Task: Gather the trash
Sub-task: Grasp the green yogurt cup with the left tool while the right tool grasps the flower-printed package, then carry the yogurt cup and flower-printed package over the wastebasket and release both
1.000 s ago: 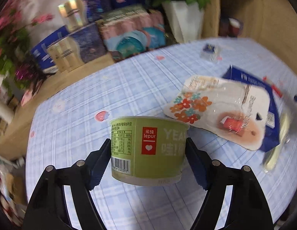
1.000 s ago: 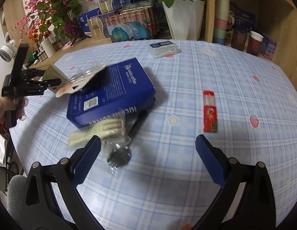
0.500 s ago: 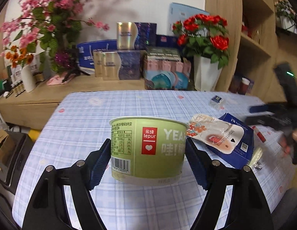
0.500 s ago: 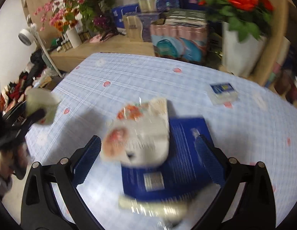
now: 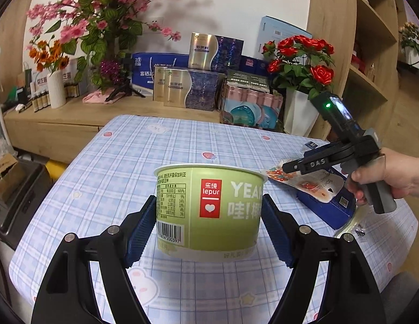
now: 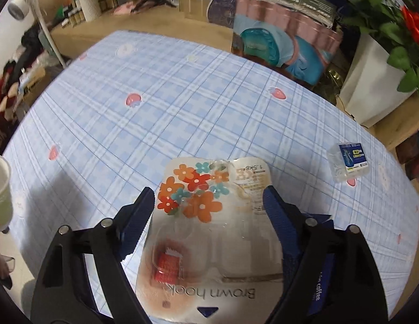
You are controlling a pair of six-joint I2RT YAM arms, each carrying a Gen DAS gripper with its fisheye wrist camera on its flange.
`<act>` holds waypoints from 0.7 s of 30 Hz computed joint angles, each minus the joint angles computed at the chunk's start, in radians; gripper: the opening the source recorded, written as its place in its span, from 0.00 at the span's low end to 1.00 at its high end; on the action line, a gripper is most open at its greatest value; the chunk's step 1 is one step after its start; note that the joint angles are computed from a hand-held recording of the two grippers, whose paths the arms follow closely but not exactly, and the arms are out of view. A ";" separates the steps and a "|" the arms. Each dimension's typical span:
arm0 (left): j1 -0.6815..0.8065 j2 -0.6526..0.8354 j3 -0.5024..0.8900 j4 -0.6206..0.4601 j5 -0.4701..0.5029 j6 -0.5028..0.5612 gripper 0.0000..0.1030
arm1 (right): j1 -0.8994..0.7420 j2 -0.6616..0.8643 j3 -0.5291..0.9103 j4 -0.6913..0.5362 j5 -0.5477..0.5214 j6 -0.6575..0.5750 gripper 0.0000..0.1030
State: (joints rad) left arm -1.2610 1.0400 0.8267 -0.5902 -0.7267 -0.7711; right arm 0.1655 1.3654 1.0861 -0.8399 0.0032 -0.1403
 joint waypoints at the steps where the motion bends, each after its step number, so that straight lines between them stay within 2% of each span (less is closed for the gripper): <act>1: -0.003 -0.003 -0.002 -0.001 -0.003 -0.003 0.72 | 0.006 0.012 0.002 -0.002 0.014 0.006 0.74; 2: -0.010 -0.003 0.000 -0.004 -0.008 -0.007 0.72 | 0.010 0.020 0.002 -0.001 0.025 0.009 0.71; 4: -0.027 -0.007 0.002 -0.010 -0.023 -0.016 0.72 | 0.010 0.029 0.000 -0.003 0.034 0.015 0.60; 5: -0.041 -0.009 0.003 -0.011 -0.033 -0.020 0.72 | 0.005 0.034 -0.006 -0.001 0.036 0.014 0.58; 12: -0.104 0.008 0.040 -0.038 -0.085 -0.058 0.72 | -0.036 -0.103 -0.090 0.033 -0.016 -0.033 0.57; 21: -0.277 0.102 0.211 -0.207 -0.231 -0.179 0.72 | -0.145 -0.432 -0.189 -0.001 -0.121 -0.102 0.56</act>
